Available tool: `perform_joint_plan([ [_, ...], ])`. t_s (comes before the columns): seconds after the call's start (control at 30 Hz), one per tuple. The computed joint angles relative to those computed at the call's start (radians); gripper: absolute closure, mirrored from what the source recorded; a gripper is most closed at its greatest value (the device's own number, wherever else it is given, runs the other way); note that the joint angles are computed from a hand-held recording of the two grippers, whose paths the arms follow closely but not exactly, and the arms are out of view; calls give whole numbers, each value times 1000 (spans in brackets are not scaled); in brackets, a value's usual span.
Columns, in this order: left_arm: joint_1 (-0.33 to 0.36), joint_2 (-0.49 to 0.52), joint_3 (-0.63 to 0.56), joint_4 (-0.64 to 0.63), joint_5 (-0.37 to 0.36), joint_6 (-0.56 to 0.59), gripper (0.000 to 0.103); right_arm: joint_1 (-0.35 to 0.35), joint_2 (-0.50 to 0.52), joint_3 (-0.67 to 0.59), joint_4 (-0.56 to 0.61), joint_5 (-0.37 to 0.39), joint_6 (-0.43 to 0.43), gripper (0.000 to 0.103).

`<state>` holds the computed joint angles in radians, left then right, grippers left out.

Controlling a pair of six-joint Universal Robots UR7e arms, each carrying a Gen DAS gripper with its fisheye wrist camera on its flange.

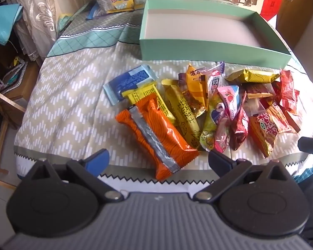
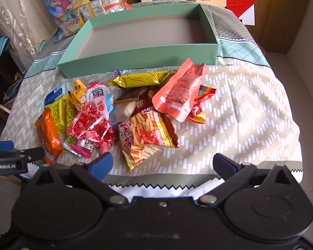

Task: Organize snacks
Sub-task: 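Move both grippers toward the snack pile beside the green box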

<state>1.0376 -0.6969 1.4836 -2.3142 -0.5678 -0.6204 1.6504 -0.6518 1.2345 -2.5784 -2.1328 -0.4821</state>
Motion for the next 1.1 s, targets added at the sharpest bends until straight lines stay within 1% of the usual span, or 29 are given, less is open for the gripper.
perform_joint_plan([
  [0.03,0,1,-2,3,0,-2,0,0,6,-14,15,-1,11,0],
  [0.2,2,-1,9,-20,0,10,0,0,7,-15,16,-2,11,0],
  [0.6,2,-2,0,11,-5,-11,0,-1,7,-21,32,-3,18,0],
  [1.1,3,-5,0,18,-10,-20,0,-1,11,-23,37,-4,31,0],
])
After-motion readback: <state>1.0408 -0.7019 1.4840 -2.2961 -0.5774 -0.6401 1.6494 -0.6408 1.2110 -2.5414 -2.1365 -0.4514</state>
